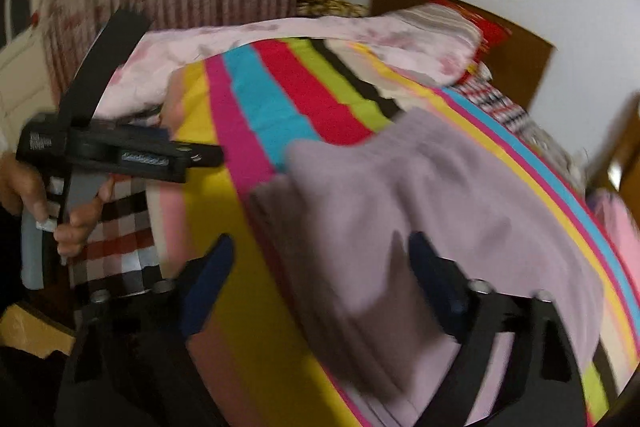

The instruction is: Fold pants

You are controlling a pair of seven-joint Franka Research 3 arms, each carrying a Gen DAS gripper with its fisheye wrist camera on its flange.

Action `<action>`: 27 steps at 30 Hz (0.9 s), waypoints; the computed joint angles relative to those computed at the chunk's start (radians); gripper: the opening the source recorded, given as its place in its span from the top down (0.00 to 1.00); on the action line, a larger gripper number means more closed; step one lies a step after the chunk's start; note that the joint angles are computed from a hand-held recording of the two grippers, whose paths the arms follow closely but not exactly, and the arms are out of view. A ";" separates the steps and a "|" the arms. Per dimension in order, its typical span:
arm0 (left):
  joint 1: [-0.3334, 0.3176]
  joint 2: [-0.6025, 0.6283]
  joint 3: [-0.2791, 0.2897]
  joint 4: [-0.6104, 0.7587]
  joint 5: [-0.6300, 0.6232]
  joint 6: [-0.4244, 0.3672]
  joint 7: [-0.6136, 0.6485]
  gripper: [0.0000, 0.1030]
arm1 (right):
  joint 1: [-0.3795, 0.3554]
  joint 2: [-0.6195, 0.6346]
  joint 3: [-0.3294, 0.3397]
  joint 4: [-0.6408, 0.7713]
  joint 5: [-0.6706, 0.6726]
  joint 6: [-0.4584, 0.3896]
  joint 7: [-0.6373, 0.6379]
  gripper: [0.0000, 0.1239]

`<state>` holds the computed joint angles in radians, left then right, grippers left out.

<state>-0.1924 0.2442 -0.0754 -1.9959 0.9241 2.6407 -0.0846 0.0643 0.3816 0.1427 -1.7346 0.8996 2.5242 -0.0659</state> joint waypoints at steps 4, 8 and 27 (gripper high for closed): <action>0.013 0.009 0.014 0.019 0.019 0.035 -0.005 0.02 | -0.008 0.014 0.005 0.037 0.022 -0.047 0.047 0.48; 0.013 0.015 0.023 0.029 0.043 0.073 -0.032 0.02 | 0.009 0.043 -0.016 0.076 -0.034 -0.016 0.105 0.54; 0.014 0.060 0.025 0.085 0.163 0.432 0.041 0.03 | -0.102 0.109 -0.008 0.260 0.090 -0.298 0.294 0.86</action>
